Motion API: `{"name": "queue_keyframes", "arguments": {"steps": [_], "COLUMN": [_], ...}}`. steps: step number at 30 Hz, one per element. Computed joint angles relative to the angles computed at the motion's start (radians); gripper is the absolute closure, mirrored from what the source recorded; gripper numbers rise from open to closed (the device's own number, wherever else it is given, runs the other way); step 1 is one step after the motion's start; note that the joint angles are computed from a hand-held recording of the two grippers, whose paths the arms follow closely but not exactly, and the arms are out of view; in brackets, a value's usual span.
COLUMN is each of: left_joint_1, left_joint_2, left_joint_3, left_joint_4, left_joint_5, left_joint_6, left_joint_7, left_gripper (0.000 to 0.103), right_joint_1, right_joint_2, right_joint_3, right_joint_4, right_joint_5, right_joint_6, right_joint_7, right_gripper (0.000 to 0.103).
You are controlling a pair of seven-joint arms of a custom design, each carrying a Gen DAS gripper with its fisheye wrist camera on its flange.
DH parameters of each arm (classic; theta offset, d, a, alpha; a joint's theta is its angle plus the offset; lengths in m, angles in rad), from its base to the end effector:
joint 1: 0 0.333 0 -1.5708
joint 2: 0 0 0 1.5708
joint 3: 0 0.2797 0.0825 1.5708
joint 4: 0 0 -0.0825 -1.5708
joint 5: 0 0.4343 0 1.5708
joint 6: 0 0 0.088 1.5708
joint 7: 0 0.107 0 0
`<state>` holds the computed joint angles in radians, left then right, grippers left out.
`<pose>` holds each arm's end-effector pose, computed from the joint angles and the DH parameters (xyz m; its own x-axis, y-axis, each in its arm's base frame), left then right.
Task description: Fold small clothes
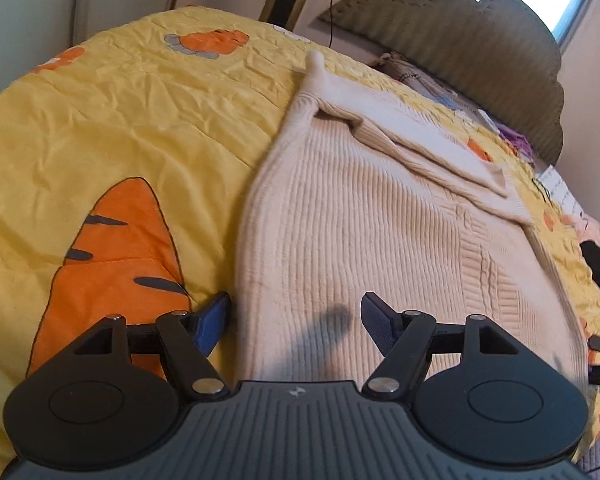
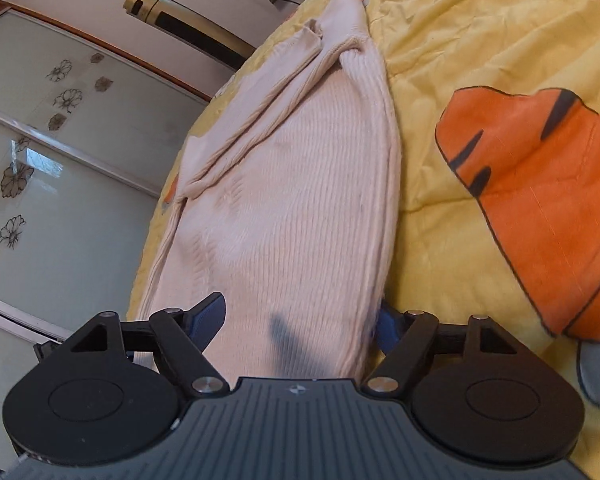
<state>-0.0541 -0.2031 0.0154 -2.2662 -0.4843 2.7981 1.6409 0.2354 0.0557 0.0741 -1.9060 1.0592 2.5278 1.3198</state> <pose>0.5810 -0.0004 0.4658 0.1354 -0.9184 0.3718 -0.7186 -0.3494 -0.6013 0.6321 0.1920 0.4706 0.0530 -0.6636 -0.7462 -0.8842 0.3161 -0.3438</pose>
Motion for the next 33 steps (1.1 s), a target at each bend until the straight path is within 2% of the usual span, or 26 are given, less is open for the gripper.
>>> {"name": "queue_keyframes", "arguments": {"steps": [2, 3, 6, 8, 10, 11, 13, 15, 16, 17, 18, 20, 24, 26, 30, 33], "left_joint_1": [0.002, 0.003, 0.007, 0.004, -0.016, -0.014, -0.005, 0.022, 0.038, 0.041, 0.028, 0.014, 0.018, 0.0, -0.046, -0.05], "left_joint_2": [0.011, 0.018, 0.025, 0.027, 0.03, 0.03, 0.029, 0.019, 0.014, 0.01, 0.004, -0.01, -0.026, -0.036, -0.054, -0.044], "left_joint_3": [0.001, -0.001, -0.011, -0.012, 0.001, -0.003, -0.014, -0.037, -0.048, -0.046, -0.03, -0.009, -0.015, 0.002, 0.052, 0.059], "left_joint_4": [0.012, 0.019, 0.024, 0.024, 0.022, 0.019, 0.02, 0.015, 0.015, 0.015, 0.01, -0.002, -0.005, -0.001, 0.015, 0.027], "left_joint_5": [-0.006, -0.004, 0.009, -0.002, -0.066, -0.067, -0.038, 0.055, 0.12, 0.14, 0.107, 0.057, 0.097, 0.065, -0.067, -0.114], "left_joint_6": [-0.004, -0.003, 0.005, 0.01, 0.026, 0.034, 0.028, 0.011, -0.009, -0.027, -0.04, -0.05, -0.051, -0.035, -0.015, -0.029], "left_joint_7": [-0.01, -0.01, -0.016, -0.011, 0.046, 0.046, 0.027, -0.052, -0.099, -0.118, -0.098, -0.067, -0.08, -0.037, 0.085, 0.129], "left_gripper": [0.031, 0.031, 0.031, 0.024, 0.017, 0.017, 0.018, 0.05, 0.074, 0.092, 0.093, 0.094, 0.095, 0.095, 0.095, 0.095], "right_joint_1": [0.001, 0.007, 0.031, 0.045, 0.043, 0.038, 0.025, 0.011, 0.008, 0.007, 0.007, 0.007, 0.012, 0.014, 0.008, -0.001], "right_joint_2": [-0.017, -0.026, -0.038, -0.022, -0.011, -0.002, 0.012, 0.016, 0.013, 0.005, -0.004, -0.025, -0.048, -0.051, -0.069, -0.07], "right_joint_3": [0.002, 0.004, 0.013, 0.017, 0.017, 0.014, 0.008, 0.005, 0.005, 0.005, 0.005, 0.003, -0.006, -0.009, -0.024, -0.036], "right_joint_4": [-0.024, -0.039, -0.079, -0.078, -0.066, -0.055, -0.04, -0.032, -0.034, -0.04, -0.047, -0.068, -0.094, -0.092, -0.064, -0.033], "right_joint_5": [0.04, 0.052, 0.04, 0.02, 0.047, 0.06, 0.066, 0.09, 0.086, 0.071, 0.061, 0.072, 0.107, 0.13, 0.285, 0.345], "right_joint_6": [0.015, 0.044, 0.168, 0.215, 0.195, 0.168, 0.123, 0.078, 0.063, 0.053, 0.039, 0.022, 0.01, 0.008, -0.015, -0.056], "right_joint_7": [-0.017, -0.02, 0.007, 0.021, -0.007, -0.009, 0.017, 0.019, 0.02, 0.02, 0.019, -0.001, -0.025, -0.035, -0.164, -0.225], "right_gripper": [0.025, 0.031, 0.066, 0.079, 0.081, 0.077, 0.08, 0.08, 0.08, 0.081, 0.081, 0.091, 0.091, 0.09, 0.09, 0.09]}}
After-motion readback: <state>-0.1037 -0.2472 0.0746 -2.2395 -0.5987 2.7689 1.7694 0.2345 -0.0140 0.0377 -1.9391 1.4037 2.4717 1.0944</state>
